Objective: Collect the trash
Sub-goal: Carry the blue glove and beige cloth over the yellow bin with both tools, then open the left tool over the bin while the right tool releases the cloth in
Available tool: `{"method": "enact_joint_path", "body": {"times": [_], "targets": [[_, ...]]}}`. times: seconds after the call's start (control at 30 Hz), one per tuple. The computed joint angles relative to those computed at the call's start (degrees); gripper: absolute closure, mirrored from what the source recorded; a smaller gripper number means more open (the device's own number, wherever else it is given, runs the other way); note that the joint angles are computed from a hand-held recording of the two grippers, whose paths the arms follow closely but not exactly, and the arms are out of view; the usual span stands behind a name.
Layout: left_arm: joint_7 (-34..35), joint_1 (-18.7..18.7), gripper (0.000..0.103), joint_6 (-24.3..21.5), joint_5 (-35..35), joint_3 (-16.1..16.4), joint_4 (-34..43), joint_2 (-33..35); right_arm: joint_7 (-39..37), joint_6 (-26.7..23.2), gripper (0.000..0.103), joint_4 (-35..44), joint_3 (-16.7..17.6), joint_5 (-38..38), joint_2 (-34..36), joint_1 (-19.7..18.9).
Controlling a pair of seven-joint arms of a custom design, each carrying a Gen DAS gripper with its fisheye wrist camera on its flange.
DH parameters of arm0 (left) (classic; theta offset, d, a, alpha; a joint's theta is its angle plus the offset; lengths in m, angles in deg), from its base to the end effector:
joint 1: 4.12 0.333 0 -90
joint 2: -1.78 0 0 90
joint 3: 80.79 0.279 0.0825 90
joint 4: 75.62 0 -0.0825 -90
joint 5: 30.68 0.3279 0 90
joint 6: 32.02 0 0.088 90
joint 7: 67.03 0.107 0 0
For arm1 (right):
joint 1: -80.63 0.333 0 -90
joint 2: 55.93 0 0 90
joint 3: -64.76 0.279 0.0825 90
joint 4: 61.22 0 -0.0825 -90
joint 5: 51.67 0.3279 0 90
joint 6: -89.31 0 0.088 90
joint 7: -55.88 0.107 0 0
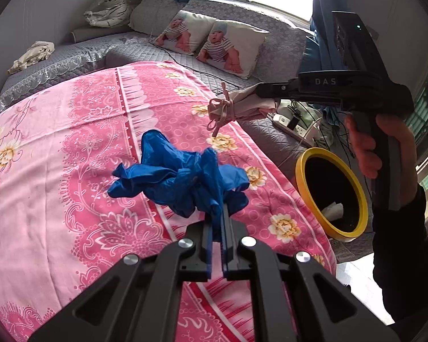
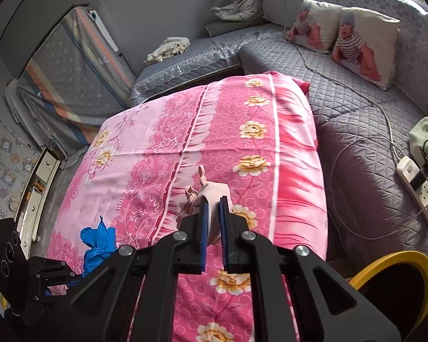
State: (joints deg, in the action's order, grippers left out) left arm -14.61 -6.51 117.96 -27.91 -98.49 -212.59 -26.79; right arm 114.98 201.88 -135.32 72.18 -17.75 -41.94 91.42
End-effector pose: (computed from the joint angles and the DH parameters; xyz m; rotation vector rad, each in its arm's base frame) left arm 0.3865 -0.1621 0.5597 -2.0851 1.6128 -0.8523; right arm 0.5585 0.2098 0.6295 -2.1924 0.9739 0.0754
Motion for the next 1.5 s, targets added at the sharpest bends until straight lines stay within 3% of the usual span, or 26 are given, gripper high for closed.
{"method": "enact_joint_path", "body": {"times": [0.23, 0.47, 0.8, 1.0, 1.13, 1.17, 1.3, 1.5], "targets": [[2.64, -2.72, 0.099, 2.81, 1.14, -0.88, 11.40, 12.51, -0.11, 2.61, 0.096, -4.54, -4.37, 1.80, -4.14, -5.78], [10.97, -9.78, 0.099, 3.91, -1.69, 1.20, 25.98, 27.22, 1.13, 6.63, 0.096, -9.11, -8.31, -0.16, -6.84, -10.73], [17.81, -17.97, 0.099, -3.12, -3.57, 3.57, 48.04, 45.66, 3.46, 8.70, 0.095, -12.43, -10.32, -2.48, -6.12, -15.27], [21.35, -18.95, 0.095, -6.36, -7.47, 3.58, 54.84, 51.51, 6.32, 8.93, 0.094, -11.01, -10.31, -4.16, -3.90, -16.57], [20.54, -19.90, 0.078, -6.21, -7.31, 4.91, 55.04, 52.14, 8.55, 9.53, 0.083, -9.97, -10.15, -5.29, -2.68, -17.50], [20.70, -19.61, 0.078, -5.63, -7.98, 4.79, 54.15, 51.67, 8.65, 9.56, 0.079, -9.86, -10.07, -5.19, -2.53, -17.80], [19.68, -19.15, 0.078, -2.72, -7.94, 5.49, 49.71, 48.42, 8.69, 10.85, 0.079, -11.25, -9.81, -5.76, -3.79, -17.93], [17.87, -17.11, 0.078, 2.97, -8.20, 5.82, 38.09, 38.49, 6.54, 12.52, 0.079, -14.61, -9.41, -4.72, -8.14, -16.54]]}}
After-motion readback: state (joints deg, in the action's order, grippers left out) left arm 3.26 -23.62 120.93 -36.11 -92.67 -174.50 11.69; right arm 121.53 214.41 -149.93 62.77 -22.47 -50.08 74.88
